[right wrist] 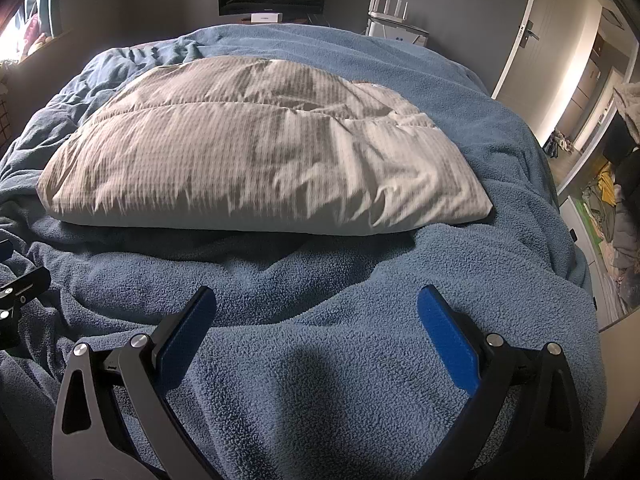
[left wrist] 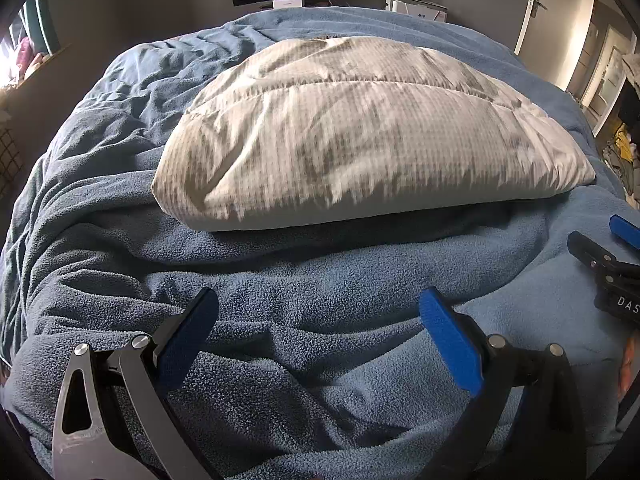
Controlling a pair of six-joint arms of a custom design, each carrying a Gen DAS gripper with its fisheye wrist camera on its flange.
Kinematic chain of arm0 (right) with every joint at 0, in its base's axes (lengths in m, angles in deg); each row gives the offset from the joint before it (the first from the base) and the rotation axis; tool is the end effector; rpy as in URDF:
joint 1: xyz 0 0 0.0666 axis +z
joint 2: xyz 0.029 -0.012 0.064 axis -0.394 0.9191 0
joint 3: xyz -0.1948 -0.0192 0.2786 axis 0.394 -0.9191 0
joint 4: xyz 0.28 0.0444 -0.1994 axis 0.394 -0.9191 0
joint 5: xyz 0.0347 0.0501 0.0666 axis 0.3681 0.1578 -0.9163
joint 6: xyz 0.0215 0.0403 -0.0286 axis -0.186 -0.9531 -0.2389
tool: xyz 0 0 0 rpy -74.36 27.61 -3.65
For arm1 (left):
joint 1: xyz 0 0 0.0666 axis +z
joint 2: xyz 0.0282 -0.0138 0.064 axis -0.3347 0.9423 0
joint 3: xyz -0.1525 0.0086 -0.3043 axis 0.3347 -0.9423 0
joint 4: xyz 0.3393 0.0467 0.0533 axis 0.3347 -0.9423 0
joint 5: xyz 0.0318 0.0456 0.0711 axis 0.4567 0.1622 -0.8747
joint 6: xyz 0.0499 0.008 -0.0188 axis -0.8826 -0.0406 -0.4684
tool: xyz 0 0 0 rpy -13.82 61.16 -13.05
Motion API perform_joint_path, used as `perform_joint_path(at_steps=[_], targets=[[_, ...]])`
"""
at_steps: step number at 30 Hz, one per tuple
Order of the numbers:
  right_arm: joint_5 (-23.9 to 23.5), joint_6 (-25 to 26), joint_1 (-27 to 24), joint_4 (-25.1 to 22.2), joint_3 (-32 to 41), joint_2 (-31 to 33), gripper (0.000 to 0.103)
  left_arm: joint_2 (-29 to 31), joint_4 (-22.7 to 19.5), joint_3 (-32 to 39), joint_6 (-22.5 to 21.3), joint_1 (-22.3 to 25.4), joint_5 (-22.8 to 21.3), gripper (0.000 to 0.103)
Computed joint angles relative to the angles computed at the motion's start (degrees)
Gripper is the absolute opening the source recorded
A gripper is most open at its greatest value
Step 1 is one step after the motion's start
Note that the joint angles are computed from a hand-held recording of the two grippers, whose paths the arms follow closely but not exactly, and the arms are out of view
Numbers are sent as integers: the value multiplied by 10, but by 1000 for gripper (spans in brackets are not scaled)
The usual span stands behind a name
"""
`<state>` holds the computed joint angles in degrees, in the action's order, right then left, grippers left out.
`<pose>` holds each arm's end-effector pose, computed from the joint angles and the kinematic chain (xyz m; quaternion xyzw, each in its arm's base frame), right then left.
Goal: Fold large clothes
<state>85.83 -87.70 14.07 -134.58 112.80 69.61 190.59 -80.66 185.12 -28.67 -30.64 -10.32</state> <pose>0.4846 0.3443 0.3490 0.1216 0.9359 -0.0832 0.3201 0.6023 -0.1215 0.3328 0.2116 0.9348 -0.0334 0.2833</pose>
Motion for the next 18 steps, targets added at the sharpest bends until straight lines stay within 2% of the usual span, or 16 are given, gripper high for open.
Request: perform_joint_path(at_steps=[6, 11, 15, 18], targets=[[-1, 1, -1, 1, -2, -1, 96, 0, -1, 1, -5, -1, -1, 97], [-1, 0, 0, 1, -2, -1, 96, -9, 14, -16, -4, -2, 1, 97], [-1, 0, -1, 2, -4, -1, 96, -1, 1, -3, -5, -9, -39, 97], [-2, -1, 0, 0, -3, 0, 96, -6, 4, -7, -5, -9, -35, 97]])
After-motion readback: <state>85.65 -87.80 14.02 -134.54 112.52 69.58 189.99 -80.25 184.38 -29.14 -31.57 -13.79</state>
